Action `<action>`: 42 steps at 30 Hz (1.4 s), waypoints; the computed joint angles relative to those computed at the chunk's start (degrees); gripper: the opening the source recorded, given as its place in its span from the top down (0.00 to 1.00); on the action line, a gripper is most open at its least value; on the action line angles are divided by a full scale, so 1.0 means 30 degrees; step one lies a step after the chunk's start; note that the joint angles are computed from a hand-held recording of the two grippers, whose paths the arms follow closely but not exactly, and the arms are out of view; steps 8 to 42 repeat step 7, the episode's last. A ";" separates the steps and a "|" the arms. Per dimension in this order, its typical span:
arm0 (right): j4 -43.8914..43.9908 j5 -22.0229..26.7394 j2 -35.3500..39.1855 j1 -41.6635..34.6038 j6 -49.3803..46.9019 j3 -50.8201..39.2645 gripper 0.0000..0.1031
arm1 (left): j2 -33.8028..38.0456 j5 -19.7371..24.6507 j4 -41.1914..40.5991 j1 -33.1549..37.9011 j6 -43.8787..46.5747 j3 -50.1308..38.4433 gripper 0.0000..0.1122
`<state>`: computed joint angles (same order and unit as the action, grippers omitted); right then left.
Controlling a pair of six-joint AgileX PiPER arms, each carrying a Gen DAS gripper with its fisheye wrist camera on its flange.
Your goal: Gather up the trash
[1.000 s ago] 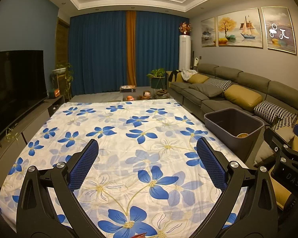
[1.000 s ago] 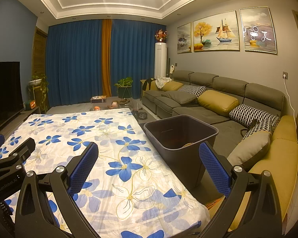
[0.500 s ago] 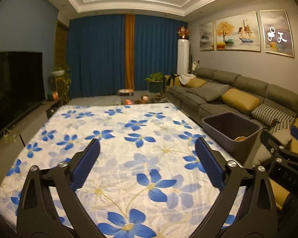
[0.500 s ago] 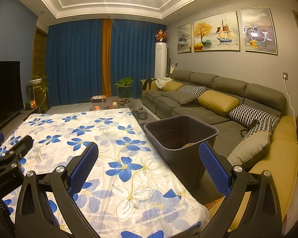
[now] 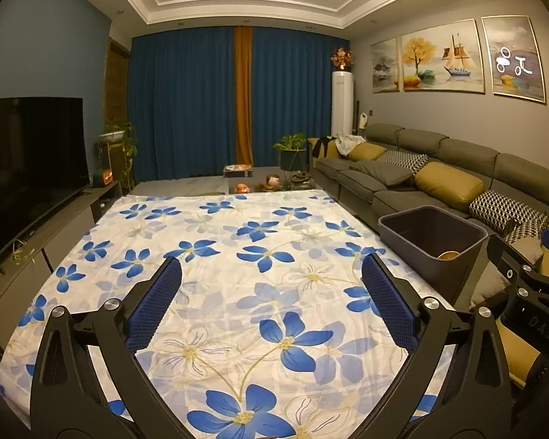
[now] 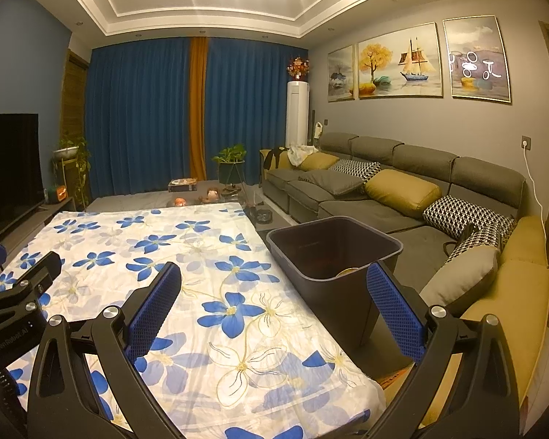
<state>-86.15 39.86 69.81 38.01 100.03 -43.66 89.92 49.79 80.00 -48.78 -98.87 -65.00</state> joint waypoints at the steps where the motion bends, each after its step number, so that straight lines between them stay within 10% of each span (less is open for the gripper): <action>1: 0.0031 -0.0008 -0.0003 0.0002 -0.0037 -0.0012 0.05 | 0.0043 0.0087 -0.0148 -0.0010 0.0173 -0.0082 0.13; 42: 0.0078 0.0035 -0.0020 0.0042 -0.0110 -0.0061 0.05 | 0.0076 0.0068 -0.0254 -0.0037 0.0327 -0.0105 0.13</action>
